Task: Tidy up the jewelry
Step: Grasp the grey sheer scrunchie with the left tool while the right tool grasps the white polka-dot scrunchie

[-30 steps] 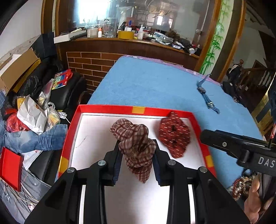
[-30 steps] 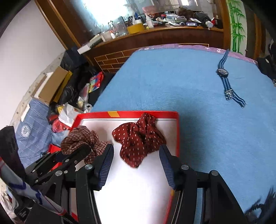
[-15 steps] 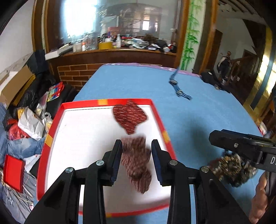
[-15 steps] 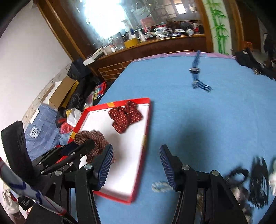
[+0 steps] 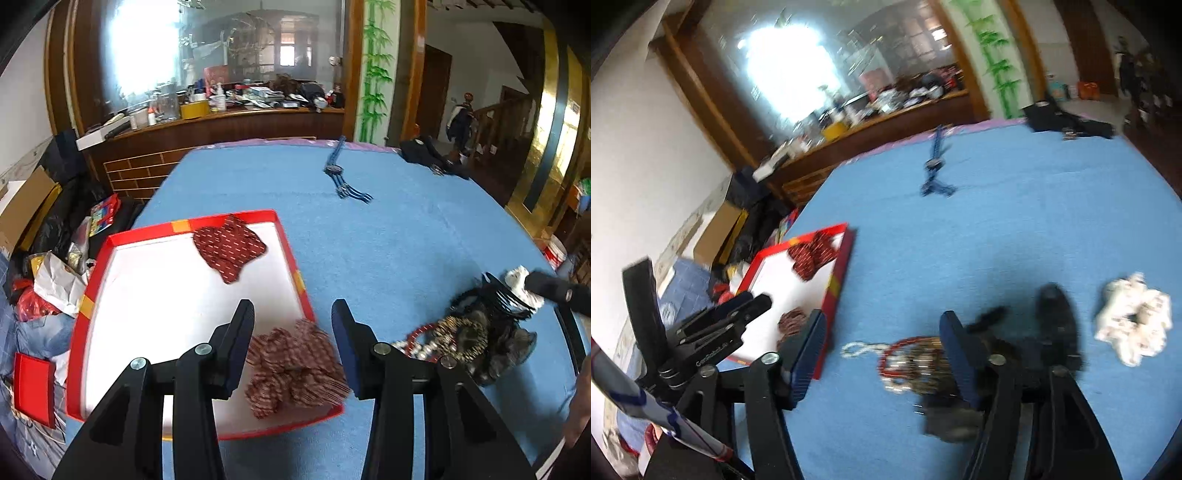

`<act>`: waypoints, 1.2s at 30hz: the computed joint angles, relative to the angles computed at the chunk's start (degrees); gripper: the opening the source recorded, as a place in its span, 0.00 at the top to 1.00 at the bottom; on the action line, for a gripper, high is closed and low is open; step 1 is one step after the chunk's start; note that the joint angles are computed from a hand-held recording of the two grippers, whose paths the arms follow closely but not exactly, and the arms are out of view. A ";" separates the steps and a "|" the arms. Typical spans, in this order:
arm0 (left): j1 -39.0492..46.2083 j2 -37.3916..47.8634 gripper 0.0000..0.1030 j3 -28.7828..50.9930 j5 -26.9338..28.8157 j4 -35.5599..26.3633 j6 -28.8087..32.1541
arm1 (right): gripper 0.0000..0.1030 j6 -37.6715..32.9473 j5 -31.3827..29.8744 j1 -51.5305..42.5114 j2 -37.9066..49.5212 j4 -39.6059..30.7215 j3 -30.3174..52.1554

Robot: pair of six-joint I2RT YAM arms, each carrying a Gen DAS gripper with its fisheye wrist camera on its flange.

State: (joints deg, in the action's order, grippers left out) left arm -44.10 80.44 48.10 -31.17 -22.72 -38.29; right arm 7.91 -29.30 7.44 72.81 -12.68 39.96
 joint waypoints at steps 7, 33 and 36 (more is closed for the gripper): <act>-5.69 7.15 0.59 3.01 5.92 3.86 0.24 | 0.34 -5.40 -6.01 -14.83 -2.15 -3.94 -2.28; -18.63 43.01 0.82 37.56 3.01 1.50 13.64 | 0.27 -9.03 -5.52 -33.06 17.50 -4.22 5.96; -17.57 39.97 0.86 32.03 4.93 8.20 13.11 | 0.27 -8.11 -3.83 -31.33 21.23 -3.06 7.65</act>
State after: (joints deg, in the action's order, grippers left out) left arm -61.67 120.41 80.13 -26.23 -14.53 -25.18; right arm -0.19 -33.13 -23.89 94.04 -15.74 47.61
